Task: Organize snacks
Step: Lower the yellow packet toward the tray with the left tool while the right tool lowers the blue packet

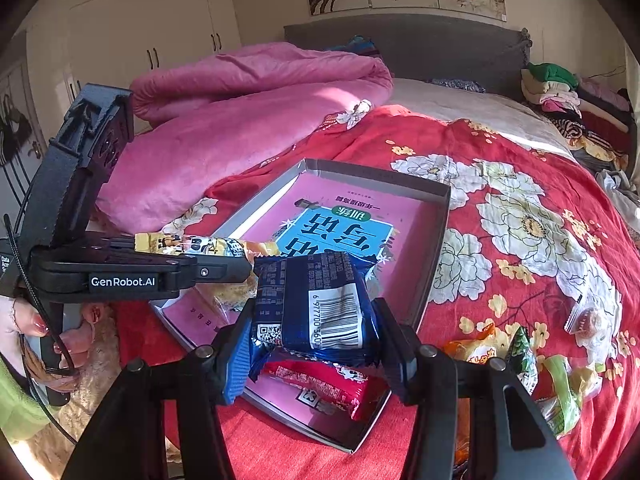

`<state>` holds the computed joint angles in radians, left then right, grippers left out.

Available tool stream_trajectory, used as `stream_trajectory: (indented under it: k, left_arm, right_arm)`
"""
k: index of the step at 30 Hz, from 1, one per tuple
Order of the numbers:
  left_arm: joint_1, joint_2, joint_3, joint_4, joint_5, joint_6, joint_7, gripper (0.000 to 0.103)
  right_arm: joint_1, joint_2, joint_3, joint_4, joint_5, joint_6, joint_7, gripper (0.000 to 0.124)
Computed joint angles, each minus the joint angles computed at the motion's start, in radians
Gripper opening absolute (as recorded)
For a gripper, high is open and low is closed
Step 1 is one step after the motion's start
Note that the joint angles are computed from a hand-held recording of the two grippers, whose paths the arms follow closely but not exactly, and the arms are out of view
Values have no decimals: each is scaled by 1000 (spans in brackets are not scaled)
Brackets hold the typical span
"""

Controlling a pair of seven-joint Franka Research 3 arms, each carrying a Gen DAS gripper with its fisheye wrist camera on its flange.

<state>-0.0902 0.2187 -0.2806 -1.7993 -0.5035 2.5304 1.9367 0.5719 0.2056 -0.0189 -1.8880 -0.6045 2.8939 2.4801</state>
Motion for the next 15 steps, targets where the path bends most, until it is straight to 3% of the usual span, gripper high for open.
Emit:
stream_trajectory:
  k: [10, 15]
  left_arm:
    - [-9, 10, 4, 9, 44, -26, -19, 17]
    - [-8, 16, 5, 15, 63, -34, -29, 17]
  right_arm:
    - [-7, 18, 2, -1, 76, 12, -36, 55]
    - [-9, 35, 11, 10, 143, 18, -113, 55]
